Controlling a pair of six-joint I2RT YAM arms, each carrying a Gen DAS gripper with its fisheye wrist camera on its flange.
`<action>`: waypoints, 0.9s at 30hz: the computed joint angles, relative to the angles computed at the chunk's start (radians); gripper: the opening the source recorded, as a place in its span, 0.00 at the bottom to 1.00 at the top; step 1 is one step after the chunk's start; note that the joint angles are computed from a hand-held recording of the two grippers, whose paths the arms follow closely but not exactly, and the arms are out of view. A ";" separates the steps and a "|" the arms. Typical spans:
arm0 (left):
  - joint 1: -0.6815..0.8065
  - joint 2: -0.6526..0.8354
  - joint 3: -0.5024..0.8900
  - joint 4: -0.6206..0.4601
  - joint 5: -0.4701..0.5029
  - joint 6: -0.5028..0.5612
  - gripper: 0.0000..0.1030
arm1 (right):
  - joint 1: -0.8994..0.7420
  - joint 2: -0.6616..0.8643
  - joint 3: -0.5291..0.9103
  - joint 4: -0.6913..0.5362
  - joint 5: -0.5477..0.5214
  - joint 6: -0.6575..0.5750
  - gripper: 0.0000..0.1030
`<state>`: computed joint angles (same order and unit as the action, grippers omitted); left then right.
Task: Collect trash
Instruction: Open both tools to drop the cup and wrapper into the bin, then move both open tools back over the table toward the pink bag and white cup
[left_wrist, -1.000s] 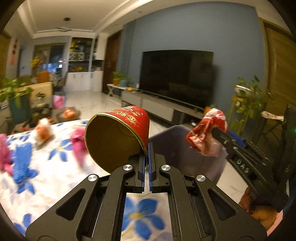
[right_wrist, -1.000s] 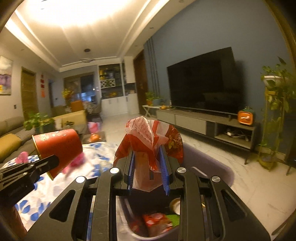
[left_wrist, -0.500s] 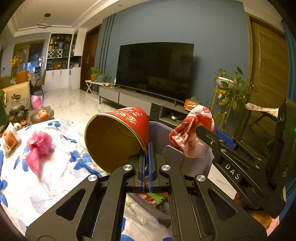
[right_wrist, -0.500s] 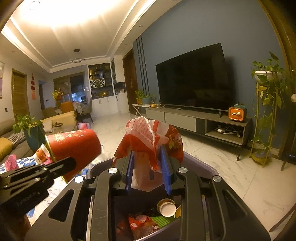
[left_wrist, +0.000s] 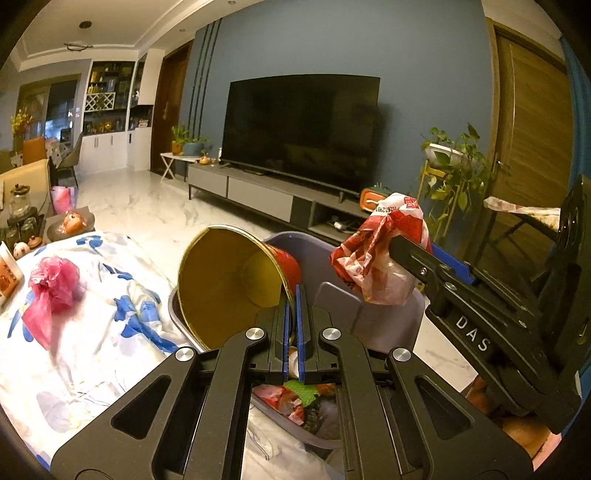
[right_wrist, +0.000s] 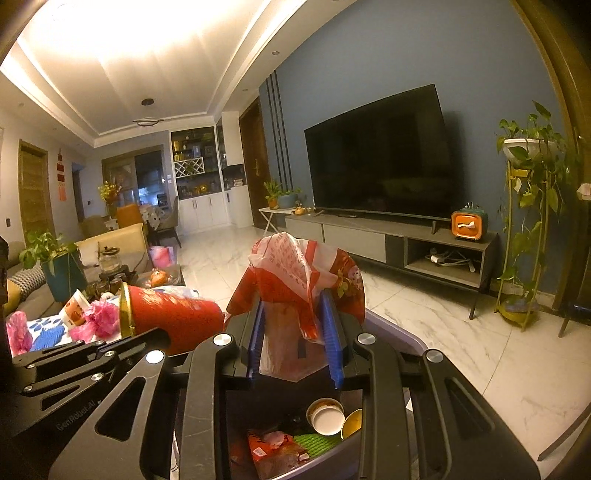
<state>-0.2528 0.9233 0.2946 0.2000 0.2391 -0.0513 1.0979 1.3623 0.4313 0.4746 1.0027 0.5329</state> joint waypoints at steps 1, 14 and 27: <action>0.001 0.007 0.000 0.005 0.001 0.000 0.03 | -0.006 -0.003 -0.004 0.005 -0.006 -0.004 0.31; 0.068 0.025 -0.034 0.061 0.065 -0.041 0.48 | -0.027 -0.019 -0.022 -0.010 -0.007 0.035 0.42; 0.304 -0.384 -0.100 -0.250 0.006 -0.011 0.82 | 0.075 0.018 0.020 -0.038 0.068 0.059 0.61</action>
